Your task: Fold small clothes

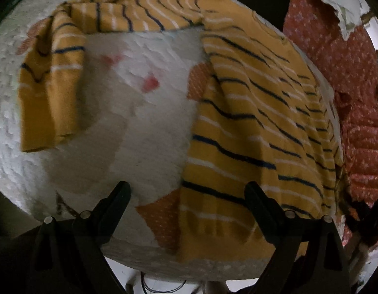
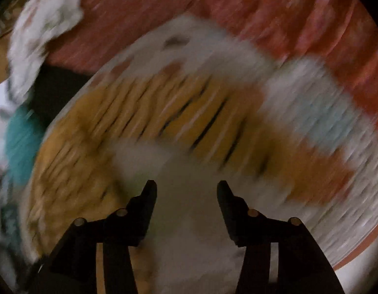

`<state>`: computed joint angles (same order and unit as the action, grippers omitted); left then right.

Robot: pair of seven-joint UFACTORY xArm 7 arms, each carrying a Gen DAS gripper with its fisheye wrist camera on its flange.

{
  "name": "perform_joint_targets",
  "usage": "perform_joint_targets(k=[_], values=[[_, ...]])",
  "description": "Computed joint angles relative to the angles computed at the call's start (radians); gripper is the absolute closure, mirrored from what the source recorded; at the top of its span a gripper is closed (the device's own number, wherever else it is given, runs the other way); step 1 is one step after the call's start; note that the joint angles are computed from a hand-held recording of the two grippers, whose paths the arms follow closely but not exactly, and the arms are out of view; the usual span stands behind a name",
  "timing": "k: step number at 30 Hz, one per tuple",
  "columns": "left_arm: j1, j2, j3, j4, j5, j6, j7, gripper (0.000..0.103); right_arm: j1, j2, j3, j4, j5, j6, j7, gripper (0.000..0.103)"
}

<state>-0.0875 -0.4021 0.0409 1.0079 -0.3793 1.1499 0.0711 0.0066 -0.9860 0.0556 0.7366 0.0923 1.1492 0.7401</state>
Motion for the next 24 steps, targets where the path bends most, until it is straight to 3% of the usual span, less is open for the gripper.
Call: perform_joint_targets(k=[5,6,8,9,10,11,12,18,24], values=[[-0.023,-0.002,-0.038,-0.005,0.047,0.015,0.018,0.009,0.107,-0.037,0.055,-0.093,0.111,-0.038,0.031,0.047],[-0.027,-0.005,-0.046,-0.007,0.065,0.019,0.020,0.013,0.129,-0.034,0.072,-0.102,0.127,-0.046,0.040,0.046],[-0.025,-0.022,-0.082,-0.013,0.152,0.011,0.002,0.035,0.158,-0.021,0.110,-0.107,0.134,-0.054,0.061,0.043],[-0.029,-0.030,-0.082,-0.016,0.164,0.009,0.005,0.051,0.159,-0.003,0.142,-0.087,0.099,-0.047,0.063,0.043],[-0.036,-0.031,-0.072,-0.013,0.152,0.015,0.010,0.074,0.171,0.018,0.146,-0.077,0.085,-0.054,0.052,0.047],[-0.044,-0.024,-0.044,0.003,0.107,0.045,0.021,0.085,0.199,0.042,0.133,-0.065,0.087,-0.066,0.021,0.075],[-0.044,-0.018,-0.017,0.017,0.058,0.078,0.018,0.093,0.224,0.061,0.112,-0.054,0.101,-0.070,-0.005,0.091],[0.020,-0.084,0.015,0.010,0.059,0.154,-0.053,0.095,0.260,0.047,0.076,-0.008,0.124,-0.050,-0.052,0.091],[0.066,-0.189,0.005,-0.022,0.133,0.214,-0.118,0.095,0.330,0.016,0.096,-0.024,0.230,0.014,-0.044,0.091]])
